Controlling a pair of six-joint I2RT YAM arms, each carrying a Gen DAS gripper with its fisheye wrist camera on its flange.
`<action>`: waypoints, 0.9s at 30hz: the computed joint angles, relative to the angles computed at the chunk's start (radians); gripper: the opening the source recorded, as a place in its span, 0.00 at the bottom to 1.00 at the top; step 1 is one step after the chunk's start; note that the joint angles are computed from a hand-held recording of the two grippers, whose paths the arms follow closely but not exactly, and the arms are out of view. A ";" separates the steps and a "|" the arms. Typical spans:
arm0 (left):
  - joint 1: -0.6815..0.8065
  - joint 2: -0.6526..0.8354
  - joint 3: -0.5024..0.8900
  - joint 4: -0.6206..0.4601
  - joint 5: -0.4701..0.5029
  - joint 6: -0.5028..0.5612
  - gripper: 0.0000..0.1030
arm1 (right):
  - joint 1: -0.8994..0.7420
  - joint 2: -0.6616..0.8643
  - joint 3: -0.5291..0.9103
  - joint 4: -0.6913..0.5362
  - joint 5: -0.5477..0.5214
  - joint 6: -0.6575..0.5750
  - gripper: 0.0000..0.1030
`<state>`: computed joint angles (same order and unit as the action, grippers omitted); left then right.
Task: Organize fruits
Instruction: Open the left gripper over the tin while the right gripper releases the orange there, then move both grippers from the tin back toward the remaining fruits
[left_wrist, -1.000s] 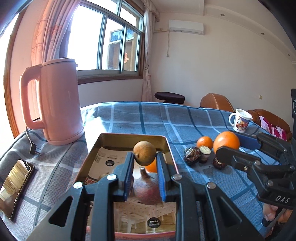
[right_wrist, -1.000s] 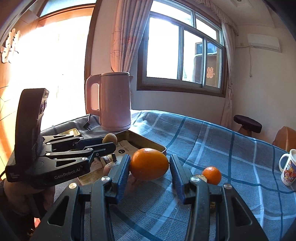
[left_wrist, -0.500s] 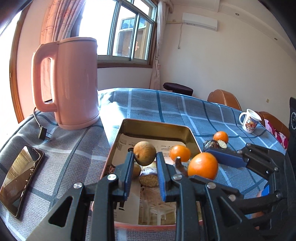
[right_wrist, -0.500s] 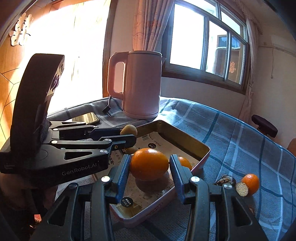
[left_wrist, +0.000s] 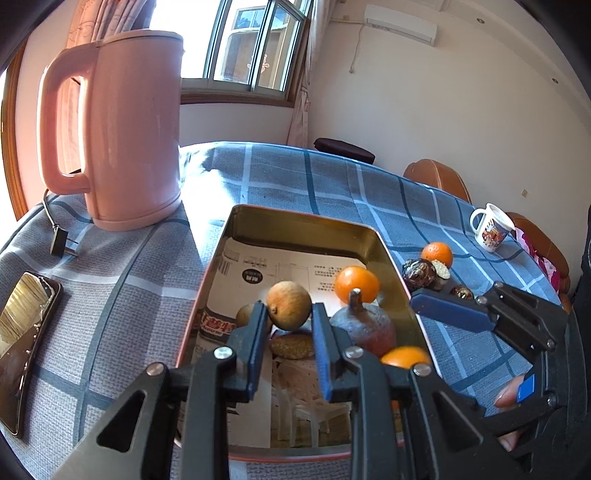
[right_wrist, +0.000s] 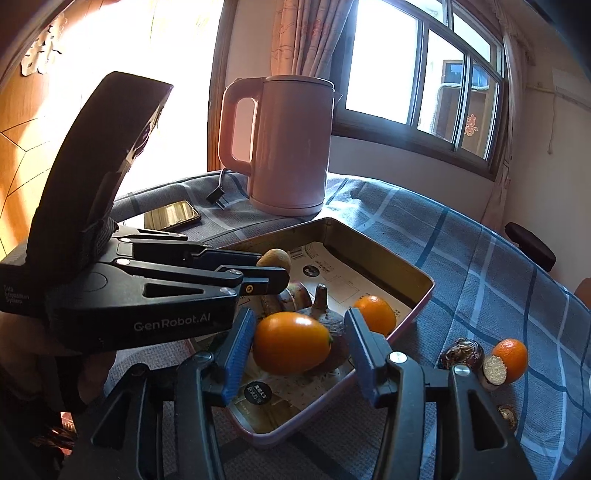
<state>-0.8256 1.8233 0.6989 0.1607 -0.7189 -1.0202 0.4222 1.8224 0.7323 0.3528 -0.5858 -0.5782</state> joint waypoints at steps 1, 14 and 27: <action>0.004 0.001 0.000 0.003 0.005 0.009 0.25 | -0.007 -0.005 0.002 -0.008 -0.003 0.002 0.56; 0.065 0.024 0.031 -0.027 0.048 0.050 0.25 | -0.144 -0.066 0.008 -0.071 -0.133 -0.038 0.68; -0.043 0.060 0.146 -0.187 -0.086 -0.017 0.36 | -0.334 0.068 0.159 -0.082 -0.126 0.027 0.68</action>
